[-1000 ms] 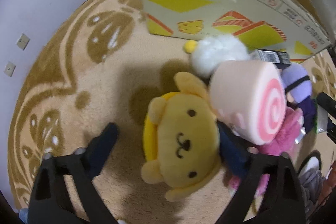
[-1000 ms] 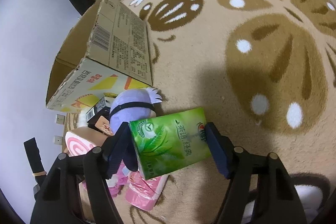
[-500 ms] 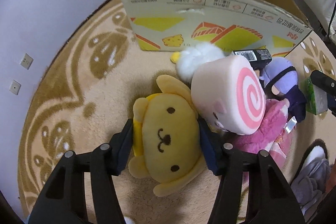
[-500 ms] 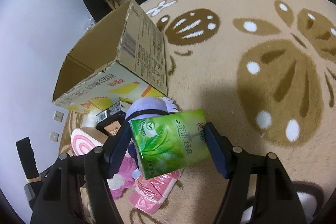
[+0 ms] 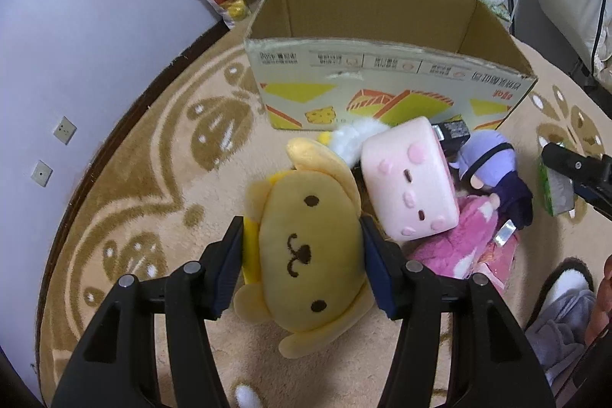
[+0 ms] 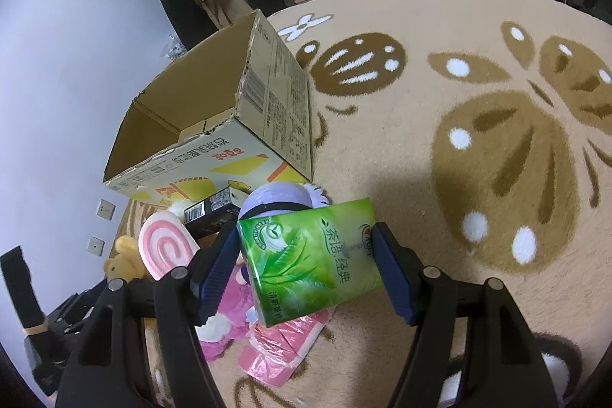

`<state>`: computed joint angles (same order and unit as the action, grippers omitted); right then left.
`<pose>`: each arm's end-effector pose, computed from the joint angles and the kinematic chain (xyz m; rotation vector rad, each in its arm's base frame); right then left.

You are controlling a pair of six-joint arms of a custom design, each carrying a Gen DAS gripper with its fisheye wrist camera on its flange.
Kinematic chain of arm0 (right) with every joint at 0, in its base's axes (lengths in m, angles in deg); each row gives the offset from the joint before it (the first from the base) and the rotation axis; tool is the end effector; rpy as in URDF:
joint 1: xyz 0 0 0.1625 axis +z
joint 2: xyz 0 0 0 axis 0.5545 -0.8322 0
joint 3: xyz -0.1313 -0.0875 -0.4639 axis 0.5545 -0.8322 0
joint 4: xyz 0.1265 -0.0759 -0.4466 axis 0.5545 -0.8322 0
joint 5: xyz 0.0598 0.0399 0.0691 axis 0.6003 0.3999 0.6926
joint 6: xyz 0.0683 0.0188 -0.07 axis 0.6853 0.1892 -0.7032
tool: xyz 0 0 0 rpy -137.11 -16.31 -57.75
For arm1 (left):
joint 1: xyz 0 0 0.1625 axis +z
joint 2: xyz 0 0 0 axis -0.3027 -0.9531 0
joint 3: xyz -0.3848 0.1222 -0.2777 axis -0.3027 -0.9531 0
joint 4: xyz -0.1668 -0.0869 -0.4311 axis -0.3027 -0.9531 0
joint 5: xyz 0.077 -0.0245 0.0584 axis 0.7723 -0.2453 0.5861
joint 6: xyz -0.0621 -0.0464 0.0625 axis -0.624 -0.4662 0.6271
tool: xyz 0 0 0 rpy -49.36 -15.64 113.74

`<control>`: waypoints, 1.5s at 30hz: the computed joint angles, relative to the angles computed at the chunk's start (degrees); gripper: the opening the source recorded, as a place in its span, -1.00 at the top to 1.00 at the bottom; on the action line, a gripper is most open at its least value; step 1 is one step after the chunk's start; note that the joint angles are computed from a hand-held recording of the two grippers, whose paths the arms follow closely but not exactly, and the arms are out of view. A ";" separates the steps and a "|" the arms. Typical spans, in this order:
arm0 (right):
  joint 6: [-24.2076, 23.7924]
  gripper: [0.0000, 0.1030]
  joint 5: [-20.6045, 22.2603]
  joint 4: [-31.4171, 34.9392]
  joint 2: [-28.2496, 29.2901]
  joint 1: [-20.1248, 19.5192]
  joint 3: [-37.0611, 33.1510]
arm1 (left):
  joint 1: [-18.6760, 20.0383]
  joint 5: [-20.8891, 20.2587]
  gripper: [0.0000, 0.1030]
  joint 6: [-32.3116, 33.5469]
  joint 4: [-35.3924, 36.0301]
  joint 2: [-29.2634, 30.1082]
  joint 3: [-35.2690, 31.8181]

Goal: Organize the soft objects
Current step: 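Carry the yellow plush with left tool while right tool carries tissue pack to box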

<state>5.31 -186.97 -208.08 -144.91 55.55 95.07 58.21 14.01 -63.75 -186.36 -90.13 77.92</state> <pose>0.0917 -0.5746 0.2748 -0.0465 -2.6665 0.7923 -0.2981 -0.5361 0.0871 0.2988 2.2172 -0.5714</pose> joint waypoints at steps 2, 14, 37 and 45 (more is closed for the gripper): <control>-0.06 -0.43 -0.21 -0.16 -0.12 0.10 0.14 | -0.44 -0.16 -0.11 0.04 -0.61 -0.44 0.40; -0.79 -0.43 -0.51 -0.30 -0.78 0.64 0.80 | 0.31 -2.41 -0.12 -2.53 -0.36 -2.06 0.82; -4.21 -0.43 -0.26 -3.83 -0.54 2.19 0.73 | -2.36 5.86 -0.12 0.57 -7.50 -3.98 2.97; -7.35 -0.43 0.37 -6.62 -0.32 4.26 -0.15 | -2.95 9.72 -0.12 7.28 -12.29 -3.03 1.89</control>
<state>-2.04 -186.61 -214.70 -145.23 59.82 94.92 55.27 23.73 -56.47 -198.65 -93.16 79.82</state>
